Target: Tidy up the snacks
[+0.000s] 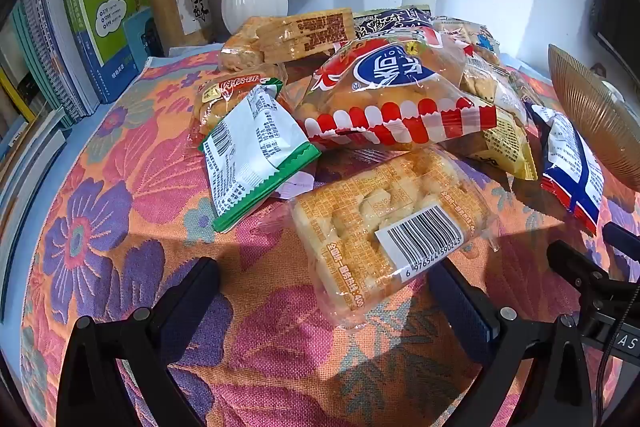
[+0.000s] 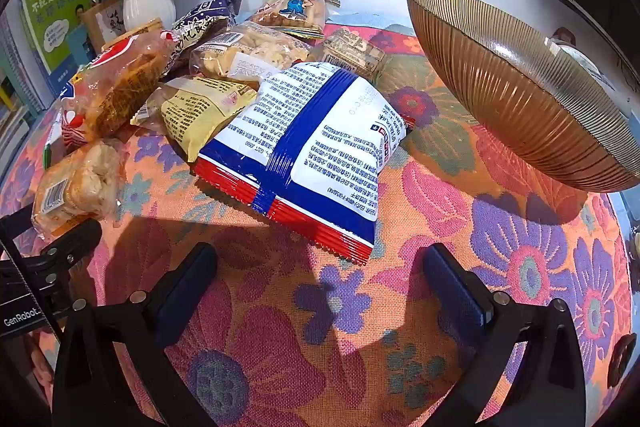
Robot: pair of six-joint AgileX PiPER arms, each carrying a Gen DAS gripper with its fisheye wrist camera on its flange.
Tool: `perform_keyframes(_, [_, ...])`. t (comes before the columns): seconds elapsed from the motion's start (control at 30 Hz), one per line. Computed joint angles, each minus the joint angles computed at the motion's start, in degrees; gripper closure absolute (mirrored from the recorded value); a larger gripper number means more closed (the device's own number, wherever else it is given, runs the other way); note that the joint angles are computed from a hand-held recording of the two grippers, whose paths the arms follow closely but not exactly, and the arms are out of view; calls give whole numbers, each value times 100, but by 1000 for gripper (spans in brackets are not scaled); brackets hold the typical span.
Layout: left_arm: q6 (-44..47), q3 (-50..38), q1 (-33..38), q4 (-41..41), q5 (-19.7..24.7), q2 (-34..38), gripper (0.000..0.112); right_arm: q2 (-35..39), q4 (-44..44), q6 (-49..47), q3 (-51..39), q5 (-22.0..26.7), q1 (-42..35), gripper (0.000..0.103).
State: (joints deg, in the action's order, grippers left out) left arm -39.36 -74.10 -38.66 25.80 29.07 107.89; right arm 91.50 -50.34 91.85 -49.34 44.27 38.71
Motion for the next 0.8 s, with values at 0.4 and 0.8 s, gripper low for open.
perform_keyframes(0.4, [3, -6, -1, 2, 10, 2, 9, 38, 22, 4, -52, 53, 46, 0])
perform_keyframes(0.8, [-6, -8, -4, 14, 16, 3, 9, 63, 30, -1, -77, 31, 39, 0])
